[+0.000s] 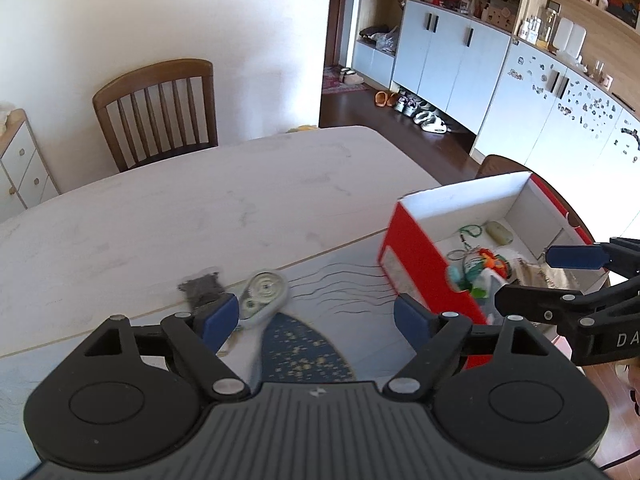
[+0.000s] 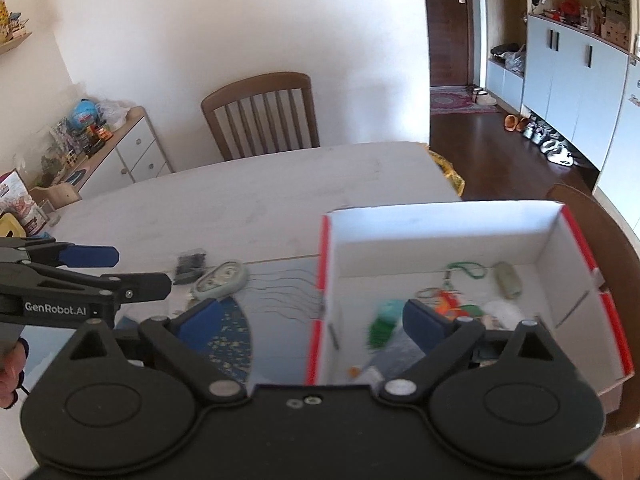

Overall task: Organize objects
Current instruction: 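Withdraw both tools from the box toward the tape roller and bead bag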

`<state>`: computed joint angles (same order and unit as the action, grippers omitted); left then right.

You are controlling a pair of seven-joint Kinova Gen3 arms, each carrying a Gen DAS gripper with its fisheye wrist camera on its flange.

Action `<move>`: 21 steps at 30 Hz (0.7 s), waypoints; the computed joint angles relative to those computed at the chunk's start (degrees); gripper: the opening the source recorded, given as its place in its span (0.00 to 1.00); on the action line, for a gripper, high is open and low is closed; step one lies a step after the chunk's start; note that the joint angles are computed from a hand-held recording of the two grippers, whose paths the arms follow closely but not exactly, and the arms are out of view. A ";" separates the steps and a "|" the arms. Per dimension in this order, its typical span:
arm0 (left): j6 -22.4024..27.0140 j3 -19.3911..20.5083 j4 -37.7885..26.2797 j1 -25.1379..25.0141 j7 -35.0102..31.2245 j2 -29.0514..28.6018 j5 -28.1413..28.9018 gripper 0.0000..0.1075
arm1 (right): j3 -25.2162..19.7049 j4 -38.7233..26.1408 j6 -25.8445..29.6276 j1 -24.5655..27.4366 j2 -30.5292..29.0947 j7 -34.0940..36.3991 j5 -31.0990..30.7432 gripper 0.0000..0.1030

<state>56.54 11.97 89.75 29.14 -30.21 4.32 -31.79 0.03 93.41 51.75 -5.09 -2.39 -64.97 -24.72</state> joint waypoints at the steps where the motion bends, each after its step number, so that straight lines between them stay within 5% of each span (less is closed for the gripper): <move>1: -0.78 -0.32 1.08 -0.45 -0.36 -0.77 0.40 0.81 | -0.69 -0.08 -0.27 -0.53 0.11 -1.01 0.71 0.94; 7: -6.58 -1.14 8.37 -5.29 -5.24 -4.79 4.08 0.91 | -4.13 -1.39 -2.16 -4.48 2.03 -7.57 5.99 0.94; 21: -19.17 -1.78 22.93 -15.79 -8.18 -7.76 5.56 0.93 | -7.71 -10.27 0.09 -12.44 13.15 -15.24 14.11 0.94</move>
<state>37.36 10.19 112.69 13.34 -38.39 -3.44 -26.23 -7.69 83.14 51.85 -17.52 10.77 -80.21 -10.60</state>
